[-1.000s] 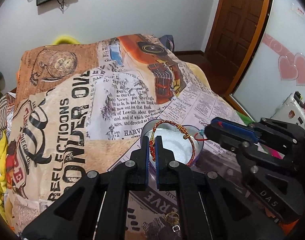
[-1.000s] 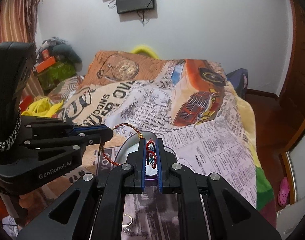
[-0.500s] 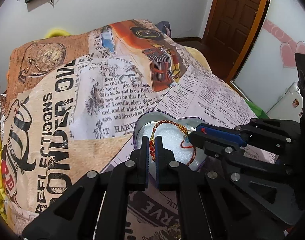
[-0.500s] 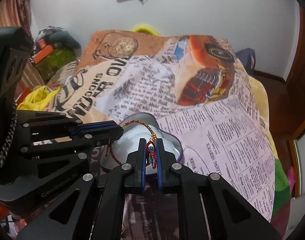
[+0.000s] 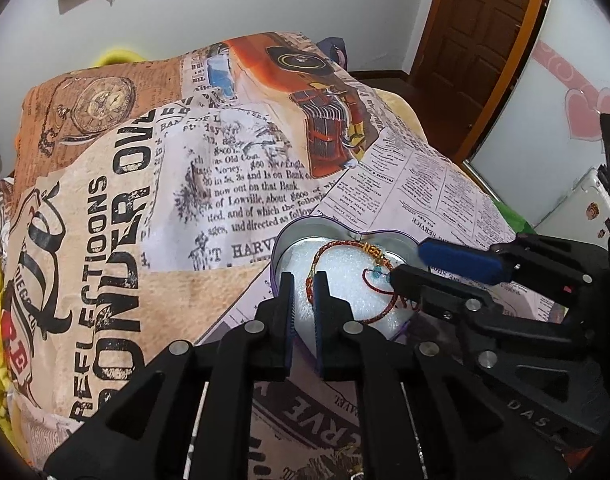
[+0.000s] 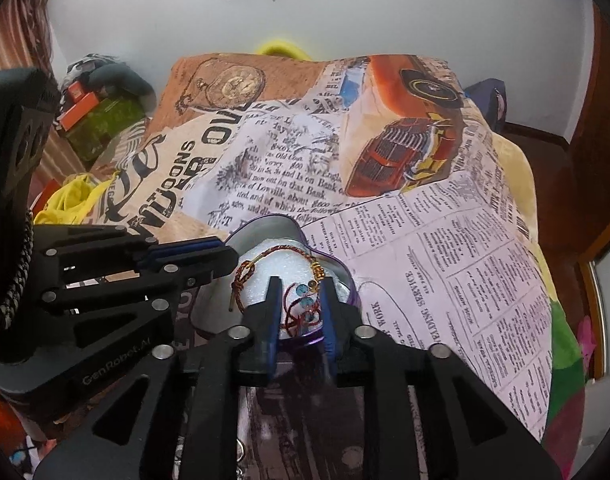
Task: Organize jewelry
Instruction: 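Open both tools to release the bracelet in the tin and lift away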
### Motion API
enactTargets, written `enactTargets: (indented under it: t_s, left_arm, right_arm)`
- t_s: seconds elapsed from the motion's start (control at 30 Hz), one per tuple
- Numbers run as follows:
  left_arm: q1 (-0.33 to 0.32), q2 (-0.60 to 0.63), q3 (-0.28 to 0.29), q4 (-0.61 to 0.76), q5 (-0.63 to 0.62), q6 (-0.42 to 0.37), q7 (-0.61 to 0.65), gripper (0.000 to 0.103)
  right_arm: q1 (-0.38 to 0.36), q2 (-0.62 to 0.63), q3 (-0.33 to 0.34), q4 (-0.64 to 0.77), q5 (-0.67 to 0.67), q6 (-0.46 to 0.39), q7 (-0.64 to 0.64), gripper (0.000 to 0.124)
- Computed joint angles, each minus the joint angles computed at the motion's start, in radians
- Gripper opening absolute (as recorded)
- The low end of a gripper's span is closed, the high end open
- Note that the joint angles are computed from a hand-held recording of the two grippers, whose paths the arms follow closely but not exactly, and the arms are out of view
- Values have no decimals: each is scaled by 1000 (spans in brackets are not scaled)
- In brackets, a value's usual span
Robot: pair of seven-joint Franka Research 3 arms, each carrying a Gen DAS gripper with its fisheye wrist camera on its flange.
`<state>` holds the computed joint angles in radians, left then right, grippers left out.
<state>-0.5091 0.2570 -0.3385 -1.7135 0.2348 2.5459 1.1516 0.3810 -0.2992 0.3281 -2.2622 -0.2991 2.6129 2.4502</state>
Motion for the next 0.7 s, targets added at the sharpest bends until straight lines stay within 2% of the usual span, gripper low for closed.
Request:
enactTargets:
  t_s: [0.3,0.47,0.7]
  left_arm:
    - [12,-108,5,-85,12,37,-58,28]
    - [16,-187,1,-138,39,47,-87,30]
    - [21,-302,-10,-226,73,74,-129,37]
  right_arm:
    - [-17,-63,34,10,-43,-64,44,29]
    - [-40,-110,72,17,-97,-98,96,43]
    - [-48,-178,106,25,-119,-149,134,43]
